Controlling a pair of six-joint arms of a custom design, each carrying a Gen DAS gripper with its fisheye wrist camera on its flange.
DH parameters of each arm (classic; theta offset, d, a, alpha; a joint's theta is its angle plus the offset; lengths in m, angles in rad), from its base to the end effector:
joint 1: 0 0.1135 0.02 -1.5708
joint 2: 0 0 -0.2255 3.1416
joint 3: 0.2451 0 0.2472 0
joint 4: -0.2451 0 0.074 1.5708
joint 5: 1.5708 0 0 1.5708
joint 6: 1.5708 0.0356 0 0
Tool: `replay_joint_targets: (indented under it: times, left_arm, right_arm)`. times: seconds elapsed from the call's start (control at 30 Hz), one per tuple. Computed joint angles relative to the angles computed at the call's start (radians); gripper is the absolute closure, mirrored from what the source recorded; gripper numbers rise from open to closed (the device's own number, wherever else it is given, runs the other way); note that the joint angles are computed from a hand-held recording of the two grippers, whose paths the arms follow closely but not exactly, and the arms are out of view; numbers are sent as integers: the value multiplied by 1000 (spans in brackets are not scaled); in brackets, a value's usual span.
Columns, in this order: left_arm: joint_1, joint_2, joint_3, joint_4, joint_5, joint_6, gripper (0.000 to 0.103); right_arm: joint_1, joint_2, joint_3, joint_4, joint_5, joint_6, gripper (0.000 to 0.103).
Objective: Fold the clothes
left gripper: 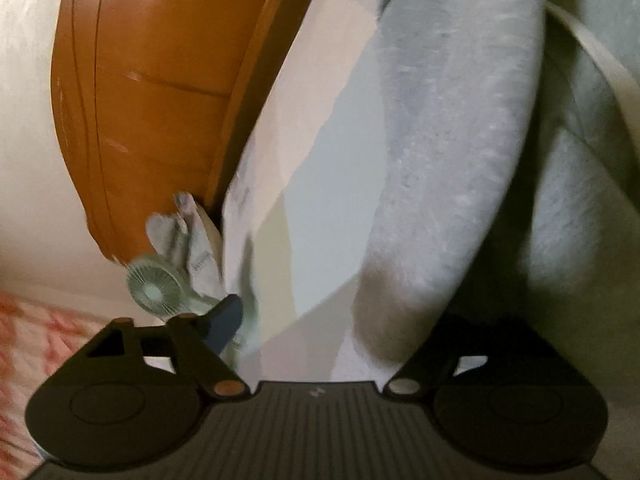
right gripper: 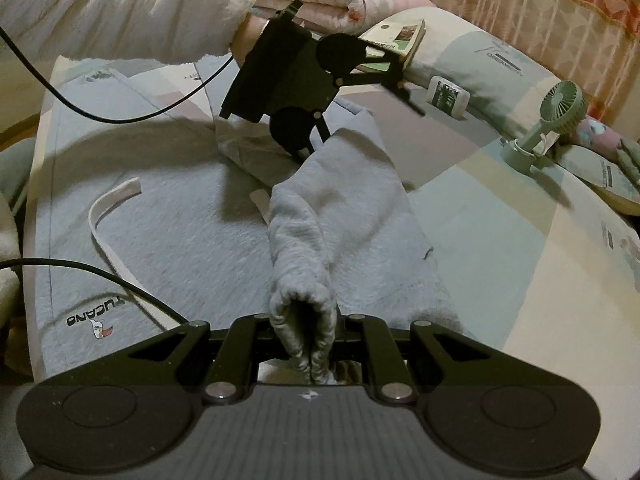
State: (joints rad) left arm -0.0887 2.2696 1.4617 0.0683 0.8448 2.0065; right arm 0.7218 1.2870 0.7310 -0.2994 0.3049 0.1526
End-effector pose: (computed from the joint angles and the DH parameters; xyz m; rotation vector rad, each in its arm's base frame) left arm 0.4422 -0.0661 0.0884 1.9325 0.6563 0.2063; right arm 0.2045 0.1658 0.1729 -0.5351 2.3140 0.0452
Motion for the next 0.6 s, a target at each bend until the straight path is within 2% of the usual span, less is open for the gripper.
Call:
replay_joint_targets:
  times: [0.07,0.13,0.23,0.33,0.47,0.6]
  left_arm:
    - [1,-2,0,-55,-23,43,76]
    - [-3,-18,-31,-61,-52,75,94]
    - [-14,-44,-69,-41,-92,67,95]
    - [-17,-92,-62,-117,-118,45,95]
    - [7,-183,-96,-146,-98,38,95]
    - [59,-305,-145,-233,-69,65,95]
  right_arm:
    - [-12,-2,-9,10,-7,3,87]
    - [-14,-13,-24,16,-3,17,87]
    - [-17,-38,-41,21,8,43,87]
    - [-28,-89,-60,21,18,68,87]
    - [-46,-169,-75,4,43,96,87]
    - [-61,-236,-73,-32,71,115,87]
